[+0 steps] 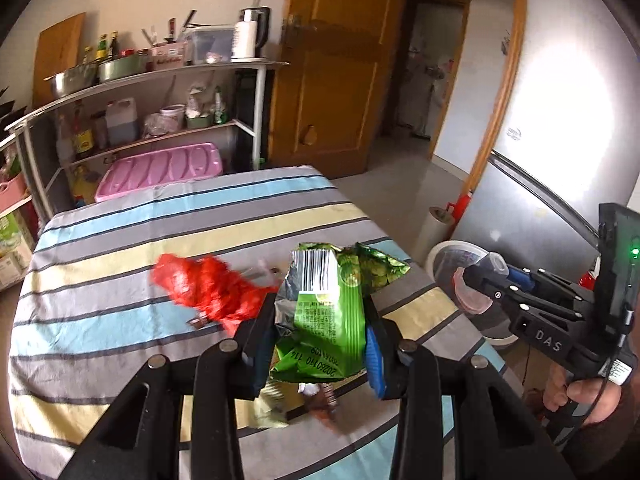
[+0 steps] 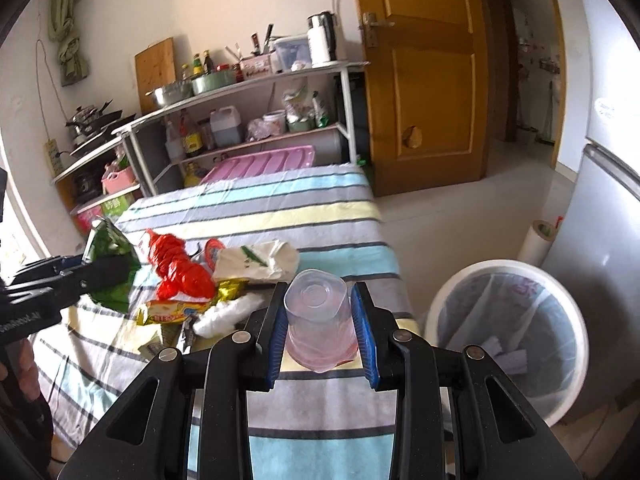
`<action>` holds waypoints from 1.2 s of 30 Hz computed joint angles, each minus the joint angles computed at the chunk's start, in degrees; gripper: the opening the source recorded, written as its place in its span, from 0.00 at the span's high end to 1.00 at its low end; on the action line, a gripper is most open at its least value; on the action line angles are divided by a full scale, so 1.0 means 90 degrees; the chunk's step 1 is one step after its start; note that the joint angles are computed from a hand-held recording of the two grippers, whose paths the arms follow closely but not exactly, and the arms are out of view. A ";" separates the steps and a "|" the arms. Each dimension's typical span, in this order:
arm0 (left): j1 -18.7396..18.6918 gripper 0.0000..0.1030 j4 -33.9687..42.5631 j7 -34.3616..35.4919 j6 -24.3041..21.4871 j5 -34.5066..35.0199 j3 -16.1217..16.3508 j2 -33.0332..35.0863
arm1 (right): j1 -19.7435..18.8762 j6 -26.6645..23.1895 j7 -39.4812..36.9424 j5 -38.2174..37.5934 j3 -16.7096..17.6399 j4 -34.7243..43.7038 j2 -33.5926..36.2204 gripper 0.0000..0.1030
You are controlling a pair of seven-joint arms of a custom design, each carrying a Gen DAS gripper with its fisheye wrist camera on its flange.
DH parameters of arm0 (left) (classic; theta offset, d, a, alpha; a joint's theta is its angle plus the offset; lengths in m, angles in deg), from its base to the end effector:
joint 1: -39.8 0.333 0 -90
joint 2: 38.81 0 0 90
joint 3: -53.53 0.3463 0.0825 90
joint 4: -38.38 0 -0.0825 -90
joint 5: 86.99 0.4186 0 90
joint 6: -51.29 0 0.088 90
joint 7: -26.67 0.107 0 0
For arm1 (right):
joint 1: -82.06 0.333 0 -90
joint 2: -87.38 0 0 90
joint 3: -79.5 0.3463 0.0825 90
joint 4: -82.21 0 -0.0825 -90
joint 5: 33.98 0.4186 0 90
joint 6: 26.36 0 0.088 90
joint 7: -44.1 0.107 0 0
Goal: Collect trash
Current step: 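Carry the green bag and clear cup over the bin and open both tools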
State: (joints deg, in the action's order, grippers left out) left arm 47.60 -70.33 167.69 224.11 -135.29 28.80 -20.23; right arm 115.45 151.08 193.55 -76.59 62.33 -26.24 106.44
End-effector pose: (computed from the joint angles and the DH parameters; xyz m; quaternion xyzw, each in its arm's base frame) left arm 0.6845 -0.1226 0.4263 -0.5325 0.7284 -0.3915 0.1807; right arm 0.6470 0.2680 0.4287 -0.6474 0.6244 -0.2539 0.3558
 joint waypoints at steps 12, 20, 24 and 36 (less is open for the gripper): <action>-0.0463 0.61 0.0785 -0.0069 -0.0400 0.0718 -0.0215 0.0590 | 0.0297 -0.0558 0.2323 -0.2362 -0.0778 -0.0543 -0.0739 0.68; -0.1108 0.61 0.1585 -0.0811 -0.0945 0.1773 0.0008 0.1249 | -0.0227 -0.1235 0.2848 -0.2963 -0.0434 -0.0887 -0.1156 0.68; -0.1354 0.61 0.2052 -0.1206 -0.1374 0.2229 0.0101 0.1610 | -0.0572 -0.1454 0.2877 -0.3002 -0.0199 -0.1026 -0.1264 0.68; -0.2035 0.61 0.3210 -0.2103 -0.2056 0.3331 0.0408 0.2472 | -0.1809 -0.1452 0.2318 -0.2323 0.0607 -0.1163 -0.1117 0.68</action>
